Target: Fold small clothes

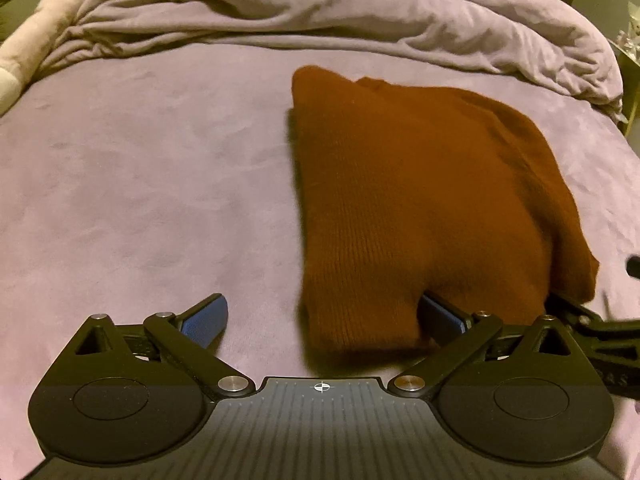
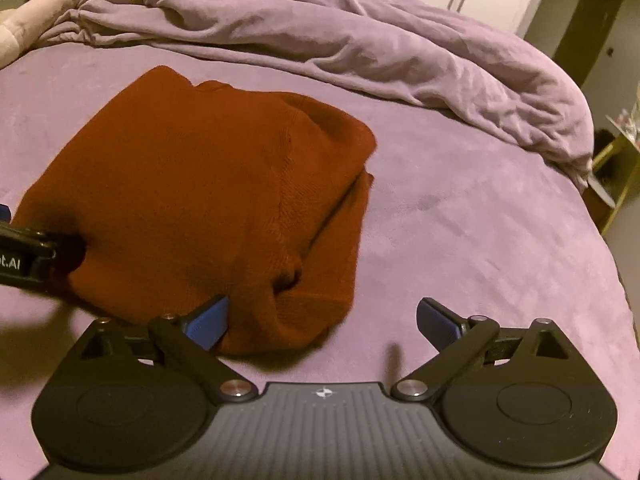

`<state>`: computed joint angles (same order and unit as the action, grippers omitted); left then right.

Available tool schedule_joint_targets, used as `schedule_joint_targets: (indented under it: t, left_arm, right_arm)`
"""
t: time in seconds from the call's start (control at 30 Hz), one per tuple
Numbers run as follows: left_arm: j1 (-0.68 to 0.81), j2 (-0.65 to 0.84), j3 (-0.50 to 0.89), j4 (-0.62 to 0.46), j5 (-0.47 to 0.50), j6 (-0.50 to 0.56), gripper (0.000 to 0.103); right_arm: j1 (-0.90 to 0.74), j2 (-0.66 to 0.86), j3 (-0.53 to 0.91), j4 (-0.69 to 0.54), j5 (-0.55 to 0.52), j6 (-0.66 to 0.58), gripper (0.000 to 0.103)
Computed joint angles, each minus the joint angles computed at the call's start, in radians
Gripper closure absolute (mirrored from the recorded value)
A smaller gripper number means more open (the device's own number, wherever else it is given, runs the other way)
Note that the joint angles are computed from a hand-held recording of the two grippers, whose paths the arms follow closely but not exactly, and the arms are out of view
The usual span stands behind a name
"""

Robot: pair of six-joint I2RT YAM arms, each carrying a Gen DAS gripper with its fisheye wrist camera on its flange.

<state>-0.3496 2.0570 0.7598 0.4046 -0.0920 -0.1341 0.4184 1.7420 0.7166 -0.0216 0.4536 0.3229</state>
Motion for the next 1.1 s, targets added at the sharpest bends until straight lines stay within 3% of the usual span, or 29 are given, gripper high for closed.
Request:
schedule_joint_targets:
  t: [0.2,0.4,0.53,0.63,0.73,0.9,1.1]
  left_arm:
    - [-0.066,-0.15,-0.155,-0.01,-0.091,-0.016,0.0]
    - [-0.096,-0.393,-0.307,-0.166,-0.072,-0.1,0.0]
    - [-0.139,-0.502,-0.341,-0.219,-0.121,-0.046,0.0]
    - [-0.144,-0.584,-0.342,-0.276,-0.127,-0.042,0.0]
    - [-0.124,-0.624,-0.275,-0.421,-0.09,-0.034,0.0]
    - [-0.11,-0.683,-0.266,-0.445,-0.08,0.017,0.0]
    - [-0.115,-0.63,-0.196,-0.518,-0.148,0.031,0.0]
  right_arm:
    - [0.13,-0.186,-0.057,-0.248,-0.012,0.173,0.004]
    - [0.306,-0.336,-0.057,-0.542,-0.073,0.43,0.004]
    - [0.36,-0.414,-0.032,-0.666,-0.085,0.528,0.004]
    - [0.342,-0.375,0.057,-0.773,-0.08,0.527,0.004]
    - [0.326,-0.374,0.113,-0.813,-0.067,0.505,0.004]
    - [0.276,-0.389,0.174,-0.802,-0.115,0.468,0.004]
    - [0.244,-0.331,0.226,-0.799,-0.137,0.434,0.004]
